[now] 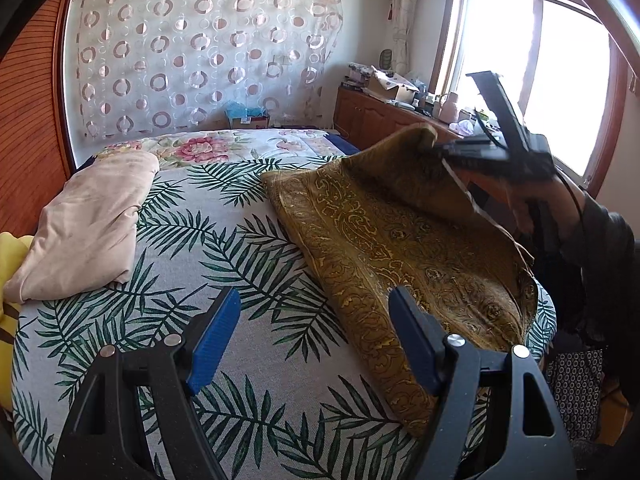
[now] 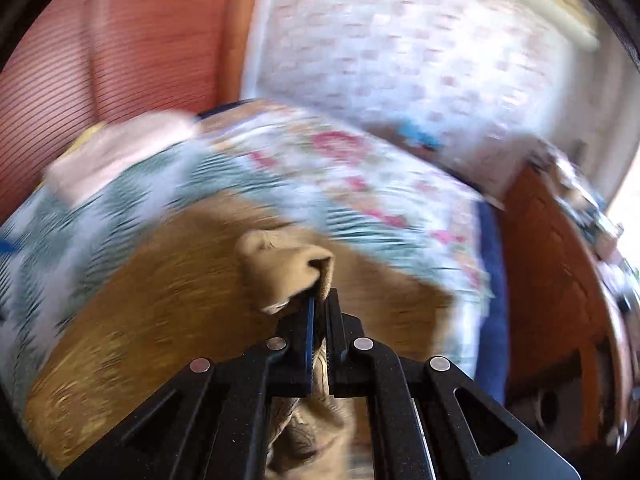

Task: Fold small clothes
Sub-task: 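Lift the gripped fold with the right gripper and open it, then grasp the folded gold shirt edge with the right gripper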

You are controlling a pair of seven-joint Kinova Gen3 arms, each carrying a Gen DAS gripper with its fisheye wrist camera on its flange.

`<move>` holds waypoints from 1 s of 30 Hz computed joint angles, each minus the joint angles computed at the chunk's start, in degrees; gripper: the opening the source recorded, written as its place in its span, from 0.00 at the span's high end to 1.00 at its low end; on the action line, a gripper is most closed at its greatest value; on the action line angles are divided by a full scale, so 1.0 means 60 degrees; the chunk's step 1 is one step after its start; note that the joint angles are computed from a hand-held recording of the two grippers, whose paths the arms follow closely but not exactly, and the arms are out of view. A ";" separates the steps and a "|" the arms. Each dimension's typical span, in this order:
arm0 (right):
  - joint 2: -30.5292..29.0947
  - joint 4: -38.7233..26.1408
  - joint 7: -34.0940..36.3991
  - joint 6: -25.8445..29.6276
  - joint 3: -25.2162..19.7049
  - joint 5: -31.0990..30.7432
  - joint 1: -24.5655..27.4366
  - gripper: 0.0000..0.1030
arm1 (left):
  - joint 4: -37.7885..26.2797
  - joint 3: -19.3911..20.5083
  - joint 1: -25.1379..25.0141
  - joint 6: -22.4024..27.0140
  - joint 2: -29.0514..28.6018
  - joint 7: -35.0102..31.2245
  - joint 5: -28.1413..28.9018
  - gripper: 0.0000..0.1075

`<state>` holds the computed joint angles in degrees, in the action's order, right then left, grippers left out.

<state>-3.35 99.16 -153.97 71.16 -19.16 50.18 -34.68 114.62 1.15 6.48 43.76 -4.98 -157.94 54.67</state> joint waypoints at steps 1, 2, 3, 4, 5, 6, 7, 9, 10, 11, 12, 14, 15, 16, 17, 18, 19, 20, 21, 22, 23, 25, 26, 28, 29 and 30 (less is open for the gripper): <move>0.0040 -0.0070 -0.0276 0.0388 -0.0019 0.0086 0.0266 0.96 | 0.0005 0.0012 0.0007 -0.0020 0.0004 0.0018 -0.0021 0.28; 0.0075 -0.0134 -0.0469 0.0641 0.0140 0.0017 0.0451 0.96 | -0.0012 0.0016 0.0011 -0.0021 0.0030 0.0023 -0.0030 0.28; 0.0058 -0.0192 -0.0540 0.0739 0.0475 -0.0208 0.0476 0.93 | -0.0024 0.0029 0.0016 -0.0021 0.0045 0.0048 -0.0062 0.28; 0.0021 -0.0202 -0.0550 0.0687 0.0693 -0.0466 0.0593 0.88 | -0.0035 0.0047 0.0025 -0.0048 0.0067 0.0062 -0.0086 0.28; 0.0020 -0.0222 -0.0561 0.0788 0.0734 -0.0569 0.0687 0.81 | -0.0034 0.0056 0.0028 -0.0061 0.0069 0.0064 -0.0103 0.28; 0.0013 -0.0205 -0.0577 0.0928 0.0598 -0.0517 0.0782 0.71 | -0.0046 0.0061 0.0030 -0.0065 0.0089 0.0076 -0.0128 0.28; -0.0029 -0.0144 -0.0666 0.1011 0.0504 -0.0413 0.0754 0.66 | -0.0064 0.0075 0.0032 -0.0073 0.0114 0.0115 -0.0164 0.28; -0.0237 0.0015 -0.0947 0.0890 0.0404 -0.0457 0.0752 0.61 | -0.0104 0.0121 0.0052 -0.0089 0.0178 0.0215 -0.0201 0.28; -0.0332 0.0057 -0.1099 0.0869 0.0343 -0.0532 0.0766 0.60 | -0.0130 0.0139 0.0057 -0.0072 0.0196 0.0268 -0.0234 0.28; -0.0477 0.0180 -0.1246 0.0784 0.0276 -0.0610 0.0780 0.60 | -0.0149 0.0177 0.0079 -0.0087 0.0209 0.0315 -0.0270 0.28; -0.0652 0.0319 -0.1375 0.0595 0.0175 -0.0728 0.0766 0.60 | -0.0142 0.0187 0.0091 -0.0086 0.0200 0.0299 -0.0267 0.28; -0.1094 0.0755 -0.1590 0.0355 -0.0111 -0.0894 0.0673 0.60 | -0.0099 0.0194 0.0115 -0.0058 0.0188 0.0231 -0.0233 0.28; -0.1215 0.0859 -0.1628 0.0468 -0.0422 -0.1025 0.0710 0.60 | -0.0108 0.0229 0.0138 -0.0069 0.0211 0.0304 -0.0318 0.28; -0.1394 0.0993 -0.1667 0.0609 -0.0655 -0.1163 0.0670 0.60 | -0.0119 0.0256 0.0158 -0.0071 0.0228 0.0359 -0.0382 0.28; -0.1515 0.1152 -0.1831 0.0643 -0.0926 -0.1273 0.0623 0.60 | -0.0119 0.0277 0.0182 -0.0065 0.0250 0.0372 -0.0407 0.28; -0.1658 0.1290 -0.1999 0.0730 -0.1231 -0.1423 0.0541 0.60 | -0.0111 0.0299 0.0206 -0.0077 0.0259 0.0393 -0.0413 0.28; -0.1757 0.1408 -0.2245 0.0903 -0.1601 -0.1535 0.0462 0.60 | -0.0112 0.0325 0.0235 -0.0069 0.0277 0.0428 -0.0405 0.28; -0.1820 0.1476 -0.2496 0.1115 -0.1948 -0.1628 0.0394 0.60 | -0.0117 0.0347 0.0258 -0.0059 0.0290 0.0456 -0.0429 0.28; -0.1888 0.1571 -0.2718 0.1283 -0.2226 -0.1737 0.0320 0.60 | -0.0118 0.0382 0.0291 -0.0078 0.0291 0.0488 -0.0465 0.28; -0.1962 0.1651 -0.2911 0.1408 -0.2460 -0.1851 0.0241 0.60 | -0.0117 0.0411 0.0326 -0.0096 0.0290 0.0504 -0.0496 0.28; -0.2027 0.1655 -0.3048 0.1534 -0.2661 -0.1981 0.0164 0.60 | -0.0126 0.0454 0.0369 -0.0120 0.0292 0.0561 -0.0580 0.28; -0.2227 0.1751 -0.3340 0.1694 -0.3005 -0.2342 0.0019 0.60 | -0.0128 0.0499 0.0441 -0.0184 0.0289 0.0642 -0.0677 0.28; -0.2335 0.1774 -0.3407 0.1792 -0.3139 -0.2508 -0.0008 0.60 | -0.0151 0.0513 0.0469 -0.0187 0.0304 0.0699 -0.0734 0.28; -0.2376 0.1784 -0.3528 0.1972 -0.3459 -0.2631 0.0037 0.60 | -0.0178 0.0567 0.0537 -0.0251 0.0333 0.0861 -0.0862 0.28; -0.2406 0.1752 -0.3578 0.2121 -0.3620 -0.2681 0.0052 0.60 | -0.0192 0.0592 0.0570 -0.0286 0.0349 0.0943 -0.0923 0.28; -0.2459 0.1811 -0.3667 0.2150 -0.3746 -0.2734 0.0058 0.60 | -0.0208 0.0610 0.0602 -0.0293 0.0372 0.0999 -0.0955 0.28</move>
